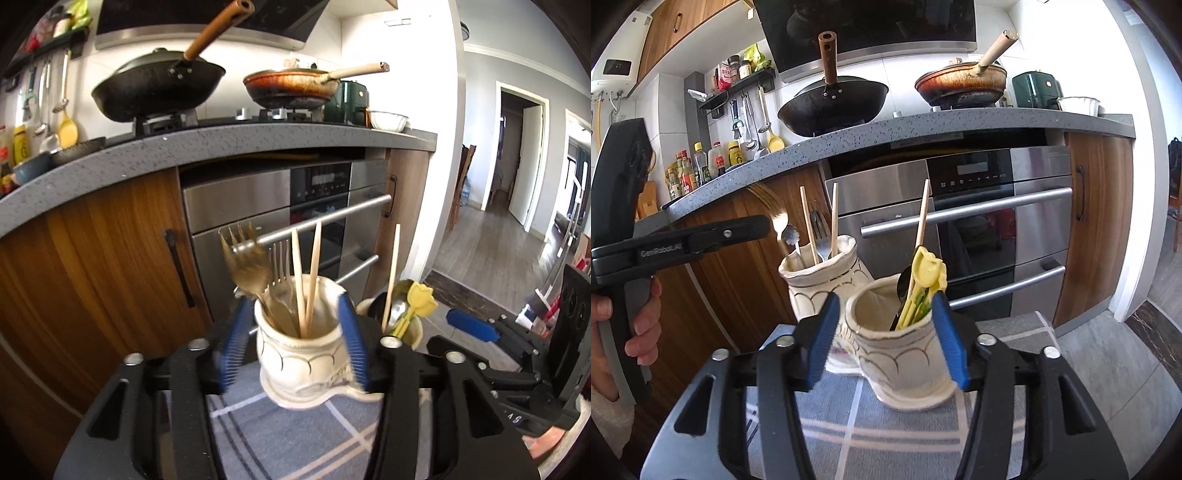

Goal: Organize utensils

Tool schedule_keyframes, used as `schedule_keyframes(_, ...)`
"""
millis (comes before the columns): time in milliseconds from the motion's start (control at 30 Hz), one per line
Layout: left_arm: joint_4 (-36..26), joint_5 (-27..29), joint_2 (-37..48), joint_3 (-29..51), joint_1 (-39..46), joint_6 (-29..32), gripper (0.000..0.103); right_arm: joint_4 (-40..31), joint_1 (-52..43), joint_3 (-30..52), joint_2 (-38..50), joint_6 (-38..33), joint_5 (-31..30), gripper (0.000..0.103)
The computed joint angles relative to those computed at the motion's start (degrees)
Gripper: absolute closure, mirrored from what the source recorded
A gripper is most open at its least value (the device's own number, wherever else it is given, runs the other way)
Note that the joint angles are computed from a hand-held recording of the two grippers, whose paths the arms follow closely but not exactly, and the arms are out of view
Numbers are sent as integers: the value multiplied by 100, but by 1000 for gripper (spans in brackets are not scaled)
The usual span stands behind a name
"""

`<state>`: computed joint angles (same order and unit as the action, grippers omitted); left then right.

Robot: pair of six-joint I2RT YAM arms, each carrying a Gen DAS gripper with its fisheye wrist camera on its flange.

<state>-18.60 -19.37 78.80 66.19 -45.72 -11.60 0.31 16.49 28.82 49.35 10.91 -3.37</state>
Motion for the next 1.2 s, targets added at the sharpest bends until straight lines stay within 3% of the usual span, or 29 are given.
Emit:
schedule_keyframes(67, -20, -178, -251, -207, -152, -35, 34, -399, 76, 17, -281, -16, 97, 44)
schedule_keyframes(233, -129, -516, -847, -773, -532, -366, 24, -1447, 364, 93, -995, 2, 418, 29)
schedule_keyframes(467, -379, -1250, -1517, -1547, -1201, -1093, 10, -2697, 937, 201, -1778, 265, 1066, 16)
schedule_keyframes(600, -683, -1857, -1623, -1764, -1694, -1603, 9, -3220, 1677, 227, -2117, 598, 1907, 6)
schedule_keyframes(833, -1096, -2474, -1603, -1758, -2238, -2036, 7, -3685, 2483, 312, -2308, 1010, 2755, 5)
schedule_keyframes(1200, -1240, -2599, -1594, -1686, -2401, -2172, 7, -3842, 2593, 369, -2366, 1131, 2871, 6)
